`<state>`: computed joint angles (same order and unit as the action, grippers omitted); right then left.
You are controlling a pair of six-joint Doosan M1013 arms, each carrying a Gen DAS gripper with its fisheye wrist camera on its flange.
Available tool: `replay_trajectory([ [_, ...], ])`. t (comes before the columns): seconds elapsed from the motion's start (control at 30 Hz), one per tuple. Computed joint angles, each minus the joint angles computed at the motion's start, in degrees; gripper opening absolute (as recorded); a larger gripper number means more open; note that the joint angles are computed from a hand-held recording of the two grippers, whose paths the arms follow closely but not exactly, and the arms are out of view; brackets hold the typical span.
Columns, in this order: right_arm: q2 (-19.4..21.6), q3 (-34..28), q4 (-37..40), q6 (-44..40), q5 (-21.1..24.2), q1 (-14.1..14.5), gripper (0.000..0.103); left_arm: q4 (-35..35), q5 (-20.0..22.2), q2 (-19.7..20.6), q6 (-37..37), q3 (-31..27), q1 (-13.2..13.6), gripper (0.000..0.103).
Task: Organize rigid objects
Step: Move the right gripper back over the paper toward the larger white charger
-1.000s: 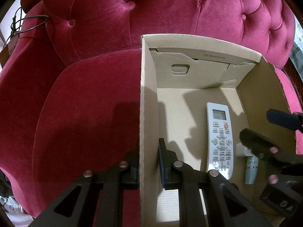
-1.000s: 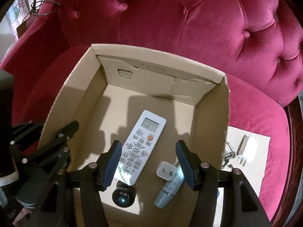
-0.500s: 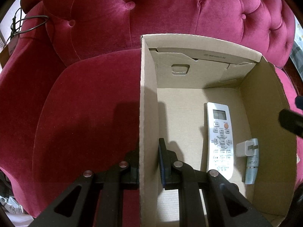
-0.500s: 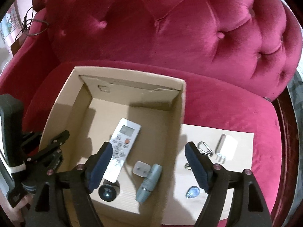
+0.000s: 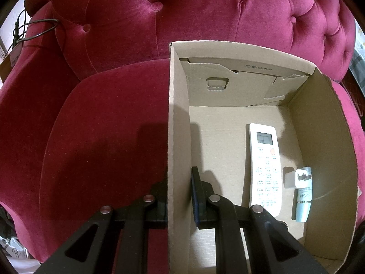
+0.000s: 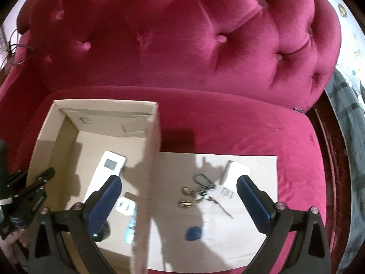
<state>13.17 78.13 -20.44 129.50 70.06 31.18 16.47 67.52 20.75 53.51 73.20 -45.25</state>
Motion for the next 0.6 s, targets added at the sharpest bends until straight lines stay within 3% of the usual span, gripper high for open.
replay_trajectory([
  [0.6, -0.6, 4.7, -0.2, 2.3, 1.5, -6.4, 0.103, -0.2, 0.0, 0.0, 0.1, -0.1, 0.1, 0.016],
])
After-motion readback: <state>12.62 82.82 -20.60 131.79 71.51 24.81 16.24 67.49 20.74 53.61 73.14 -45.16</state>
